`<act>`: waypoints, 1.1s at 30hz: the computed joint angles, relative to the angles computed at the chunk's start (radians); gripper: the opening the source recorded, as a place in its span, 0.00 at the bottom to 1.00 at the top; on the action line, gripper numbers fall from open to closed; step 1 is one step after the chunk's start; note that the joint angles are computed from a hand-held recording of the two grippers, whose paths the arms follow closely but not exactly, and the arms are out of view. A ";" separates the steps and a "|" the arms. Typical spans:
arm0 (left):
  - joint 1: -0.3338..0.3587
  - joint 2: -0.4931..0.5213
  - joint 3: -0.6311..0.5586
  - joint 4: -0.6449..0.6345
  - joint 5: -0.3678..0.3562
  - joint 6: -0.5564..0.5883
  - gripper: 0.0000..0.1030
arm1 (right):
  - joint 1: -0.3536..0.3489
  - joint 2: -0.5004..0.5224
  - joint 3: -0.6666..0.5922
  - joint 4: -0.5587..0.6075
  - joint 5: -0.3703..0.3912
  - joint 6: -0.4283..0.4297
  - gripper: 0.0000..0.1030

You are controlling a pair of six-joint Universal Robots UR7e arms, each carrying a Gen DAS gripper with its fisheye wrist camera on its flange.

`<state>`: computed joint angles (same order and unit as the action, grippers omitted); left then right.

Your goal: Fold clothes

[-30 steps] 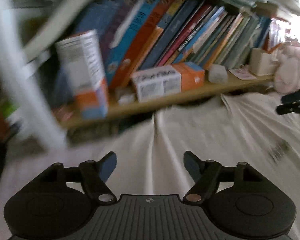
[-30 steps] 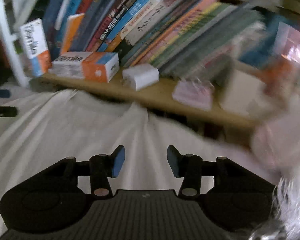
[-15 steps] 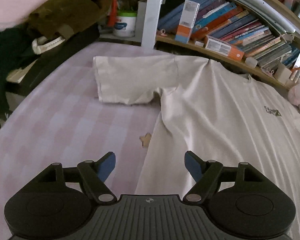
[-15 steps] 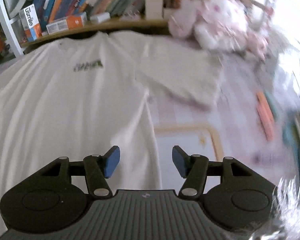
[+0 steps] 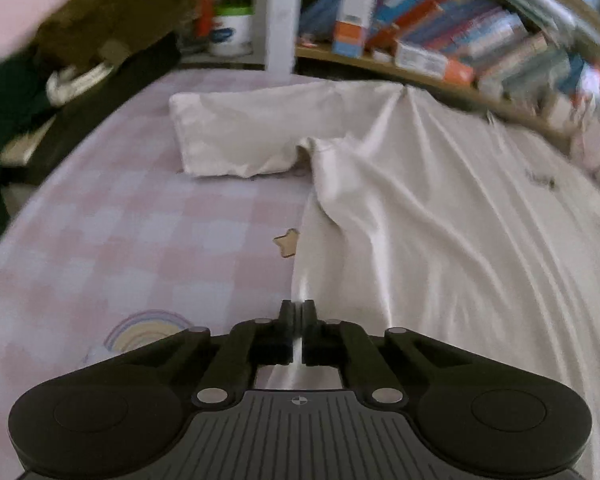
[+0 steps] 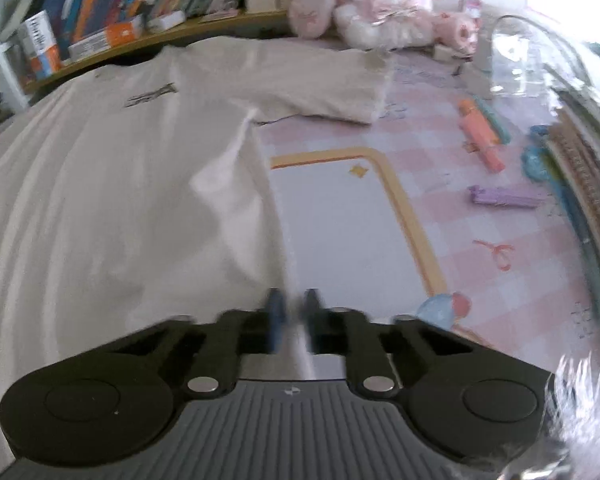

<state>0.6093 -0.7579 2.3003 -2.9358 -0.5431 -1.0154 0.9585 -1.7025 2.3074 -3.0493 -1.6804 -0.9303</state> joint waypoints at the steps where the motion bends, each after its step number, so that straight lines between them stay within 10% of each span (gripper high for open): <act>1: -0.003 -0.006 0.009 0.005 0.002 -0.007 0.02 | 0.001 -0.008 0.003 0.020 0.003 -0.005 0.04; 30: -0.066 -0.068 0.058 0.147 -0.009 -0.122 0.06 | -0.001 -0.072 0.074 0.025 -0.013 -0.044 0.04; 33: -0.107 -0.072 0.062 0.198 0.012 -0.162 0.11 | -0.009 -0.083 0.088 -0.002 0.006 -0.020 0.18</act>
<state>0.5025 -0.8302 2.3619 -2.7381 -0.5315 -1.1779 0.9492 -1.7856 2.3949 -3.0512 -1.6743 -0.9503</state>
